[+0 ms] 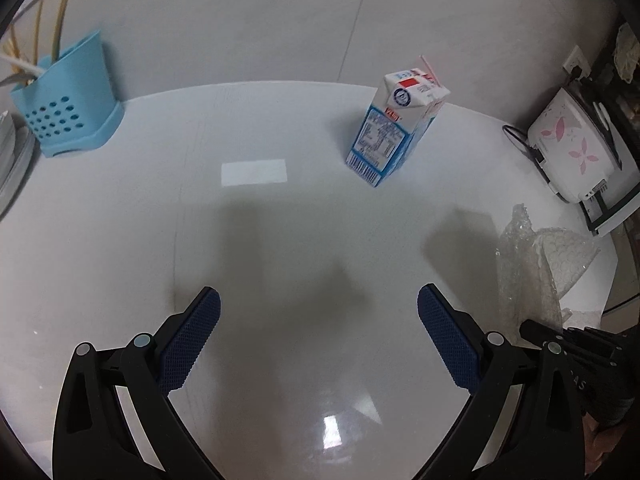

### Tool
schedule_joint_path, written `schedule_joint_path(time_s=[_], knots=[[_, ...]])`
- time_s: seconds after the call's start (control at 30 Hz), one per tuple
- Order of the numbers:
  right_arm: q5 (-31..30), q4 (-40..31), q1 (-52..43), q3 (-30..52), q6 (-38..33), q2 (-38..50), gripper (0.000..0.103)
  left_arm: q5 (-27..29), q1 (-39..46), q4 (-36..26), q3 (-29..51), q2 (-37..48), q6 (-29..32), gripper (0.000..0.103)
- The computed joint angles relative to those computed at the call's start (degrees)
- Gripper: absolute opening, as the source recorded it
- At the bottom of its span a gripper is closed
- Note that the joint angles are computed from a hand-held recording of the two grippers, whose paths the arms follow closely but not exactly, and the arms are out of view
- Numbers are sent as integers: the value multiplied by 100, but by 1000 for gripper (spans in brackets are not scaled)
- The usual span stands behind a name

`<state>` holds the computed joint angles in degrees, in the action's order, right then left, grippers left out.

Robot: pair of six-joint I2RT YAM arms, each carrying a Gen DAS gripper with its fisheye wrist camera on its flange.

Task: Collect trash
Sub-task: 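Grasp the bubble wrap sheet with the right tool while the left tool grasps the milk carton, then carry the bubble wrap and milk carton down over the wastebasket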

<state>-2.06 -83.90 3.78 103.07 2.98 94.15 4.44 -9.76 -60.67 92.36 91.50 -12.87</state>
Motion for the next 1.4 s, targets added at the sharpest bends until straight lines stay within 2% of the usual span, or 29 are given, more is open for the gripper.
schedule_joint_path(time_s=[0.03, 0.2, 0.3, 0.43, 0.67, 0.8, 0.87, 0.93, 0.97, 1.0, 1.07, 1.4], knots=[[-41, 29, -243, 293, -200, 290, 11, 9, -52, 105, 96, 115, 9, 97], [51, -146, -564, 823, -411, 463, 11, -74, -259, 523, 767, 889, 70, 97], [72, -265, -831, 1096, -596, 559, 11, -81, -328, 577, 1315, 1438, 103, 97], [108, -286, -912, 1358, -496, 742, 11, -132, -410, 541, 2058, 2099, 263, 96], [119, -315, -1001, 1561, -429, 922, 11, -153, -466, 473, 2927, 2755, 376, 93], [132, -322, -956, 1590, -347, 898, 11, -332, -528, 257, 3476, 3083, 352, 83], [132, -334, -930, 1623, -341, 895, 11, -340, -555, 174, 3684, 3198, 302, 72], [129, -343, -901, 1619, -332, 858, 11, -362, -567, 59, 3871, 3280, 256, 51], [127, -364, -865, 1595, -300, 805, 11, -403, -581, -57, 4032, 3344, 223, 49], [113, -371, -861, 1601, -300, 795, 11, -446, -592, -120, 4088, 3357, 177, 42], [91, -378, -830, 1597, -323, 753, 11, -655, -639, -432, 4294, 3393, 108, 41], [-197, -442, -834, 1539, -556, 471, 11, -897, -721, -267, 2452, 1757, -203, 41]])
